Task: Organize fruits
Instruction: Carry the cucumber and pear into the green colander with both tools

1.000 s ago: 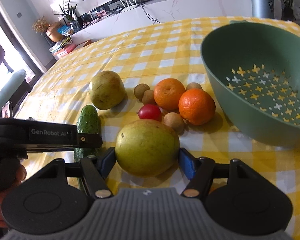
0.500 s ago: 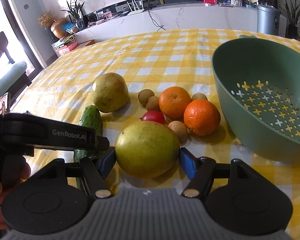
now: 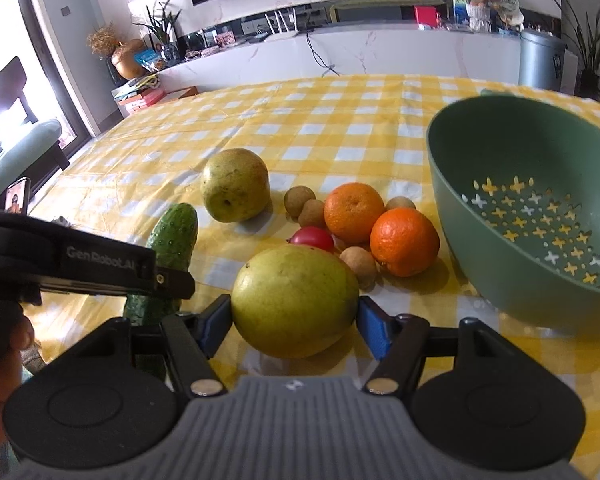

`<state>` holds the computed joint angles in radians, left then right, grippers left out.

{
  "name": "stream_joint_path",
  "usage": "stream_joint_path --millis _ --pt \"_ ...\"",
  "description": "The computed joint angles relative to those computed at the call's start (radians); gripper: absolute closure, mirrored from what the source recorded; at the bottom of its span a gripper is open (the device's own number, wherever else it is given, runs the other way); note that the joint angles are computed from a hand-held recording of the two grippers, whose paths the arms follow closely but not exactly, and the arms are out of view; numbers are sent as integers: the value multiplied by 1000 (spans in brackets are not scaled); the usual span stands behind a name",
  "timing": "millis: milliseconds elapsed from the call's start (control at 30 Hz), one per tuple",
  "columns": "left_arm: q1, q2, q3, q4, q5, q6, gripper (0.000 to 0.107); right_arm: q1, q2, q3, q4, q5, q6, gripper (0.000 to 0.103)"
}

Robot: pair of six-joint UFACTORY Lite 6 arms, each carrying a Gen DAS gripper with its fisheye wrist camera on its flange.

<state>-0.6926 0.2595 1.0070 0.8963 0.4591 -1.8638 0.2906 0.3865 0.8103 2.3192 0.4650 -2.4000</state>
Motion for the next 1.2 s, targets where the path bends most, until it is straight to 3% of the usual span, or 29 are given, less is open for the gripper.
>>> stream_joint_path --millis 200,800,1000,1200 --pt "-69 -55 -6 58 76 -62 62 -16 -82 -86 85 58 -146 39" --pt "-259 -147 71 189 312 -107 63 -168 -326 -308 40 230 -147 39" --pt "-278 -143 144 236 310 -65 63 -252 -408 -319 -20 270 -103 39" --pt "-228 -71 268 245 216 17 63 -332 -374 -231 -82 228 -60 39"
